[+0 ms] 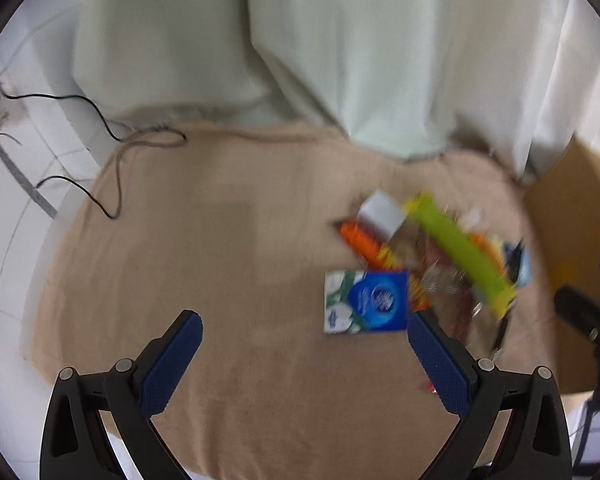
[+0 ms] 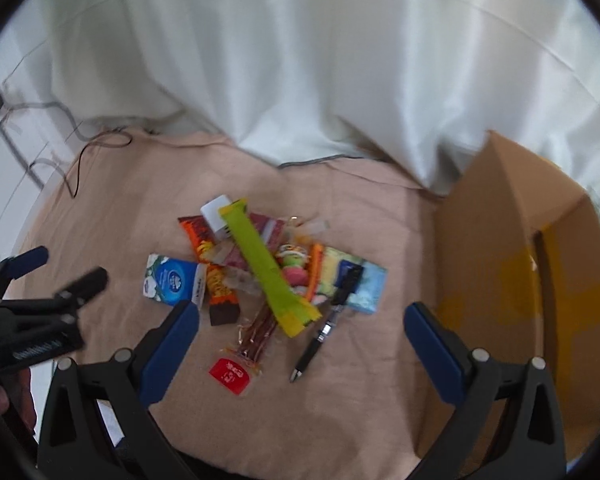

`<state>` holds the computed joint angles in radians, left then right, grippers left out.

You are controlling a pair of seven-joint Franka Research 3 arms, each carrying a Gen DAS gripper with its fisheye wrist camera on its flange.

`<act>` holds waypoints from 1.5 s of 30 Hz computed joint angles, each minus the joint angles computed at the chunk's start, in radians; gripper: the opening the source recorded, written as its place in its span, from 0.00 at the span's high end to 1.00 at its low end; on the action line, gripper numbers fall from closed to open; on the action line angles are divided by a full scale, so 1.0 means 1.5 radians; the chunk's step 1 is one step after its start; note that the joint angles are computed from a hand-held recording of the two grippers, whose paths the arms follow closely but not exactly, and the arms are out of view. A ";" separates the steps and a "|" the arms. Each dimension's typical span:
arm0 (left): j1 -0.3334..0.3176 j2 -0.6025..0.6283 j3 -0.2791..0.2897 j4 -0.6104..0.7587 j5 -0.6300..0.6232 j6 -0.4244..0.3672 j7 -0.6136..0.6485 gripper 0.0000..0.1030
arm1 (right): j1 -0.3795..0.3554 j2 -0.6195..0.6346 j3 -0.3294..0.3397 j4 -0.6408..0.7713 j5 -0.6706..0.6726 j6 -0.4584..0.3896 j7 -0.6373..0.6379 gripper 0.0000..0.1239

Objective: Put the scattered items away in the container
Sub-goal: 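Move both tools toward the pile of items on the cloth, then grasp the green-yellow stick snack with the right tool while the left tool grasps the blue Vinda tissue pack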

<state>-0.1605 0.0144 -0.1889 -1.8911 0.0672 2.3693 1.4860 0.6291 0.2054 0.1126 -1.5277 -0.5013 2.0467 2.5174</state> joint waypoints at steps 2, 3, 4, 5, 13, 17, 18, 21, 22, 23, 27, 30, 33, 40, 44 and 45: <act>-0.002 0.013 -0.002 -0.009 0.004 0.018 0.005 0.00 | -0.001 0.017 -0.003 -0.001 -0.021 0.023 -0.023 0.17; -0.003 0.021 -0.004 -0.010 0.003 0.025 0.009 0.00 | -0.003 0.027 -0.005 -0.002 -0.025 0.039 -0.044 0.17; -0.004 0.029 -0.006 -0.011 0.000 0.035 0.014 0.00 | -0.005 0.034 -0.006 -0.001 -0.022 0.050 -0.063 0.18; -0.006 0.038 -0.008 -0.009 0.003 0.042 0.014 0.00 | -0.009 0.047 -0.007 0.005 -0.012 0.057 -0.092 0.21; -0.013 0.091 -0.020 0.019 0.016 0.053 0.015 0.01 | -0.011 0.111 -0.031 0.047 0.043 0.073 -0.251 0.41; -0.013 0.099 -0.021 0.023 0.010 0.051 0.023 0.01 | -0.012 0.139 -0.035 0.077 0.065 0.060 -0.330 0.48; -0.012 0.099 -0.022 0.023 0.002 0.049 0.026 0.01 | -0.013 0.146 -0.034 0.085 0.075 0.060 -0.351 0.51; -0.010 0.105 -0.020 0.027 -0.002 0.041 0.019 0.01 | -0.015 0.155 -0.036 0.092 0.102 0.072 -0.387 0.65; -0.009 0.106 -0.021 0.029 -0.005 0.038 0.021 0.01 | -0.016 0.156 -0.036 0.094 0.114 0.075 -0.395 0.71; -0.007 0.106 -0.021 0.028 -0.011 0.035 0.024 0.01 | -0.015 0.156 -0.038 0.095 0.122 0.075 -0.396 0.80; -0.002 0.099 -0.025 0.019 -0.037 0.042 0.046 0.01 | -0.019 0.129 -0.044 0.063 0.147 0.105 -0.377 0.80; -0.002 0.101 -0.030 0.023 -0.061 0.038 0.062 0.02 | -0.023 0.092 -0.047 0.030 0.151 0.121 -0.340 0.80; -0.009 0.114 -0.031 0.037 -0.059 0.025 0.063 0.02 | -0.030 0.055 -0.046 -0.003 0.149 0.124 -0.289 0.80; -0.013 0.132 -0.031 0.055 -0.050 0.005 0.031 0.19 | -0.054 -0.019 -0.025 -0.072 0.131 0.135 -0.201 0.80; -0.011 0.125 -0.033 0.040 -0.051 0.013 0.045 0.28 | -0.066 -0.037 -0.011 -0.098 0.141 0.158 -0.190 0.80; -0.009 0.123 -0.033 0.037 -0.059 0.018 0.047 0.29 | -0.069 -0.039 -0.009 -0.102 0.145 0.164 -0.185 0.80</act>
<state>-0.1743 0.1987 -0.2388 -1.8360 -0.0219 2.3963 1.5571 0.5253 0.1469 0.0988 -1.6811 -0.2834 2.2931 2.2399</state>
